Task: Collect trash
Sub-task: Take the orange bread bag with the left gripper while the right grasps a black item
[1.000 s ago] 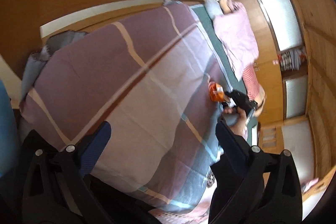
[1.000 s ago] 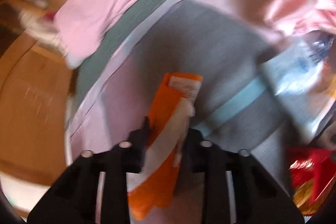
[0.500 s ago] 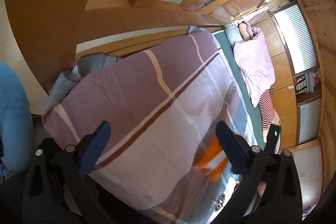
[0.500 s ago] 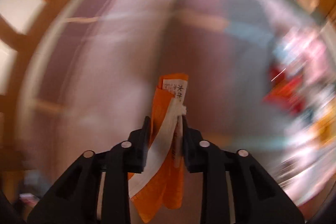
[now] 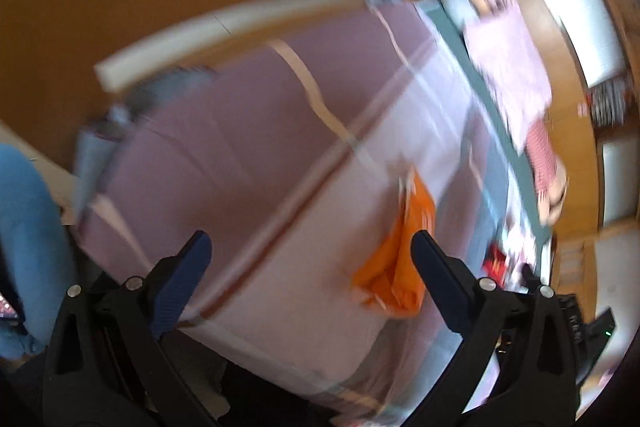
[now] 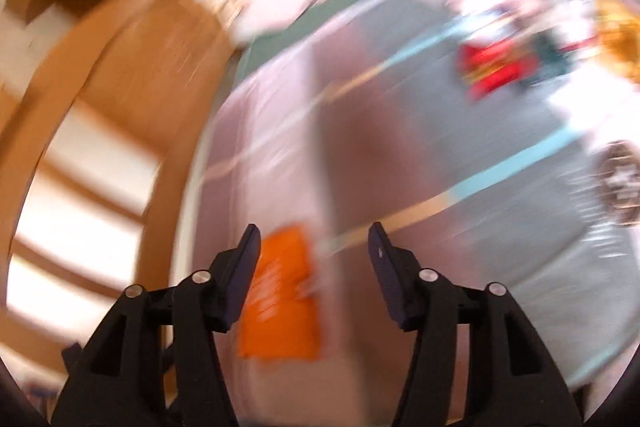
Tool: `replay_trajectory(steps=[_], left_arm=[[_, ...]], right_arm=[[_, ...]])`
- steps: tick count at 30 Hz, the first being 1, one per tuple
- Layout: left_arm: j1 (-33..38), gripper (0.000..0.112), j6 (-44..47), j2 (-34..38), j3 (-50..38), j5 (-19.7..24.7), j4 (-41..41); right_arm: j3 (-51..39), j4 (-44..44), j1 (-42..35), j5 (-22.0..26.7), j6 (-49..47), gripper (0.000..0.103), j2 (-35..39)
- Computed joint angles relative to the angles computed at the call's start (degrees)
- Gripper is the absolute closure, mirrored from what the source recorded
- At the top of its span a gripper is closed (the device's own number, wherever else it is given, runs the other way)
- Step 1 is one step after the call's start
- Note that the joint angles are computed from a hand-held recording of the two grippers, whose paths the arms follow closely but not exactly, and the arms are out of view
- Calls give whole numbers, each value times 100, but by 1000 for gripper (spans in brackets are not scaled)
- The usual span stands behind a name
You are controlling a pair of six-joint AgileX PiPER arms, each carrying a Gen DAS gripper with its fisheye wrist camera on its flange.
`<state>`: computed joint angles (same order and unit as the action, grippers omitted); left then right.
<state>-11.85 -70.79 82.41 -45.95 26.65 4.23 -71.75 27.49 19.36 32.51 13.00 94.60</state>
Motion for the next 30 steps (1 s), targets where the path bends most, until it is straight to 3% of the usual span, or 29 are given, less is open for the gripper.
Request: replay_trajectory(steps=[2,4,6,7,9,10,12,15,16,19,23,25,27,30], left_arm=[[-206,13,434,696,-647,220,-101],[-592,13,339,1343,-1441,522,547],[-1044,13,60,1826,-2098,967,1548],[-1332,13,94,2158,-2515,1391,2055],[-1657,13,360,2728,-3191,2135,2382],[-1696,13,490,2926,-3374,2256,2318],[-1622,13,671,3070,-3336,2039,2081],[-1450,30,1002,3149,-3220,1879,1739],[-1390,31,978,3050,-3019,1642,1723],[-1371,41,843,2877,-2790,1509,1835],[-1380,48,883,2786,-2685,1429,1865],[-1379,50,949,2710,-2586,1362,1864],[-1365,51,960,2682,-2550,1326,1866],[-1370,55,841,2560,-2398,1234,1891]], right_arm=[[444,-781,-322,-310,908,44,-350],[720,-1304,-652,-321,1555,43,-517],[931,-1114,-1110,-233,1416,43,-533],[1007,-880,-1384,-132,1152,43,-529],[1037,-788,-1611,-41,952,43,-501],[1011,-807,-1676,-12,888,43,-477],[701,-862,-1772,181,764,42,-331],[16,-1255,-1544,291,842,34,62],[-378,-1604,-1459,348,962,32,342],[-1468,-2340,-1356,640,1361,32,1233],[-2763,-2502,-1438,1289,1328,32,2378],[-2895,-2344,-1510,1351,1227,42,2551],[-2697,-2166,-1572,1292,1079,60,2467],[-1855,-1725,-1618,912,758,64,1894]])
